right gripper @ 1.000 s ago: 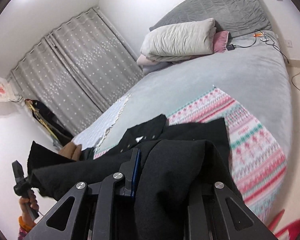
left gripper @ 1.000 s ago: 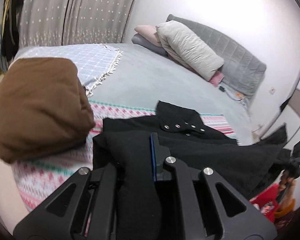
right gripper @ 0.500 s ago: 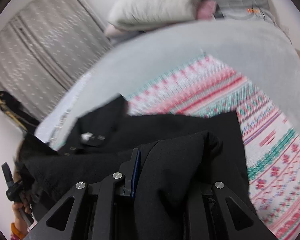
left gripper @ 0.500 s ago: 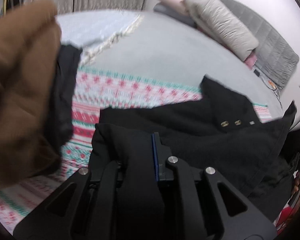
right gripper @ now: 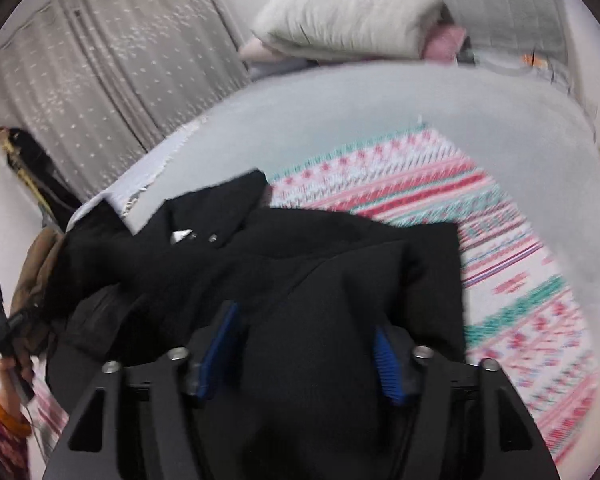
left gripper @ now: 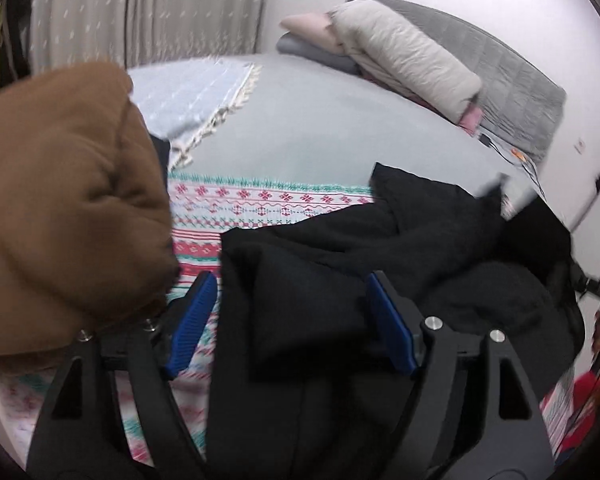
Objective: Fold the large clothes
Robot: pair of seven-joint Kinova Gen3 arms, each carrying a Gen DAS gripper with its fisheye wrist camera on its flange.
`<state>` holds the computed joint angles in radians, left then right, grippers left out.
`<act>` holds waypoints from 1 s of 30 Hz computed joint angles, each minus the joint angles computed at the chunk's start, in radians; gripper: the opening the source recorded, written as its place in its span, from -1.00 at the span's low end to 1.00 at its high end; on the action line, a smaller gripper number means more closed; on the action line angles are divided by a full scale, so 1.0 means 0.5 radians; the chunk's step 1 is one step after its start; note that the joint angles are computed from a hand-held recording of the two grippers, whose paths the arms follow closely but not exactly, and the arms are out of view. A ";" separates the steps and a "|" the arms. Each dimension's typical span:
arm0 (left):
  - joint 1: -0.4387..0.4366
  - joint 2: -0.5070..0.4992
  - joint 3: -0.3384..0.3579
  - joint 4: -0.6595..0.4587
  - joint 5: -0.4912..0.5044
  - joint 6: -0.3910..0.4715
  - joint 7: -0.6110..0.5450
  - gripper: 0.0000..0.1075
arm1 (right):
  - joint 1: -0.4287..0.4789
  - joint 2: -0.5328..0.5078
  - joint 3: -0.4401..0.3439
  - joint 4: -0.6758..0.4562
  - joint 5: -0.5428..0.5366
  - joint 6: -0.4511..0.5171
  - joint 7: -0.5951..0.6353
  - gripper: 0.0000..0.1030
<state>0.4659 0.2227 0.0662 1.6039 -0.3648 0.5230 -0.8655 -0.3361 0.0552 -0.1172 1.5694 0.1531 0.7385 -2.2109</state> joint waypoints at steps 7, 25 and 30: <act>-0.315 -0.143 0.329 0.109 0.326 0.131 -0.514 0.47 | 0.068 -0.248 -0.010 0.200 -0.234 0.053 0.274 0.38; 0.232 0.683 -0.254 -0.995 0.092 0.921 -0.320 0.47 | -0.371 0.619 0.333 -0.801 0.218 0.737 -0.005 0.38; 0.142 0.491 -0.162 -0.729 0.052 0.877 -0.292 0.47 | -0.560 0.501 0.577 -0.643 0.524 0.959 -0.214 0.38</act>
<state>0.5368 0.4680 -0.0147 1.2393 -0.3386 0.9614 -1.0116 -0.6160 0.3057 0.1712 1.2481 0.4152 1.2178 -2.3177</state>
